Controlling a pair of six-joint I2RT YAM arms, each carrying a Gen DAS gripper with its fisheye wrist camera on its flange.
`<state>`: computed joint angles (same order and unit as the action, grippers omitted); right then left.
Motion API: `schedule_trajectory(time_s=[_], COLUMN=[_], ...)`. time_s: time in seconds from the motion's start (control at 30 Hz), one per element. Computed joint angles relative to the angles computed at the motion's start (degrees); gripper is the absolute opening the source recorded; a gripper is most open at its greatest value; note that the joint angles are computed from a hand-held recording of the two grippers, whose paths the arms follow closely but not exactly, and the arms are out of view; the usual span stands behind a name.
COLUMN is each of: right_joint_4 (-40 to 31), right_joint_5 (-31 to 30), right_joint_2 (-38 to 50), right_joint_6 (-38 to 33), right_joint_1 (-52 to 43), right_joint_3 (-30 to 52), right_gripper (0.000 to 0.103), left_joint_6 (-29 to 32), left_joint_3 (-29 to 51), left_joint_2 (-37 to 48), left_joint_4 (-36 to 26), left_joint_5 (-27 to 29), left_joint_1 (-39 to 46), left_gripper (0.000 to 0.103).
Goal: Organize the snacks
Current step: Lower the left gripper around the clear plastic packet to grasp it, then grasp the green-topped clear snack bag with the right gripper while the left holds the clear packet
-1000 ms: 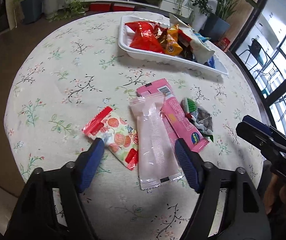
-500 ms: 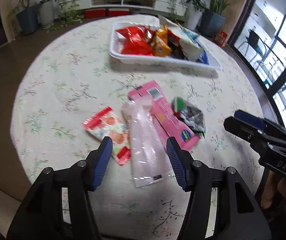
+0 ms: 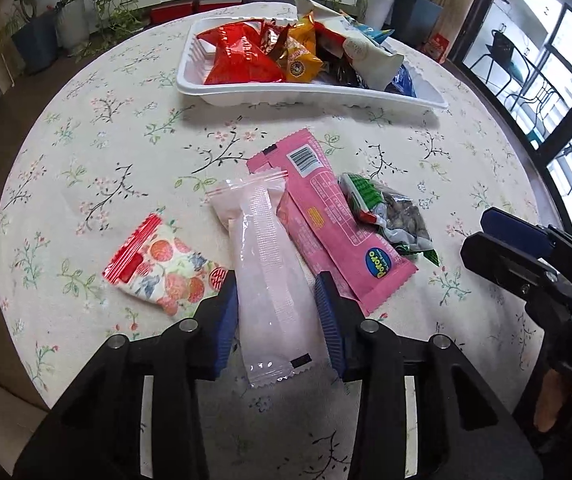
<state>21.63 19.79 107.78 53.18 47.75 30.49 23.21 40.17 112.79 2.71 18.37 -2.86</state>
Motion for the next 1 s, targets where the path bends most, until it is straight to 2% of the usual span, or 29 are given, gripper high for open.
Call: schedule_trajectory(time_s=[0.23, 0.4, 0.47, 0.6, 0.8, 1.0], right_joint_4=[-0.25, -0.13, -0.08, -0.79, -2.22, -6.66], right_joint_5=[0.43, 0.65, 0.41, 0.53, -0.08, -2.54], right_joint_2=[-1.05, -1.73, -1.83, -2.26, -2.75, -0.26], right_joint_6=[0.31, 0.01, -0.18, -0.63, -1.81, -6.66], right_joint_1=[-0.15, -0.32, -0.56, -0.66, -0.90, -3.22], right_joint_3=[-0.71, -1.19, -1.19, -1.04, -0.37, 4.01], right_gripper=[0.057, 0.057, 0.057, 0.057, 0.057, 0.054], left_joint_6=[-1.84, -2.00, -1.60, 0.02, 2.43, 3.88], left_joint_3=[7.23, 5.85, 5.24, 5.98, 5.17, 3.78], left_joint_2=[3.66, 3.36, 3.18, 3.51, 2.81, 1.64], left_joint_4=[-6.02, -3.01, -1.95, -3.44, -4.17, -4.42], left_joint_5=[-0.64, -1.63, -1.73, 0.24, 2.06, 4.57], left_joint_1=[-1.91, -2.68, -2.69, -1.58, -0.92, 2.33], left_gripper=[0.036, 0.036, 0.029, 0.024, 0.023, 0.023])
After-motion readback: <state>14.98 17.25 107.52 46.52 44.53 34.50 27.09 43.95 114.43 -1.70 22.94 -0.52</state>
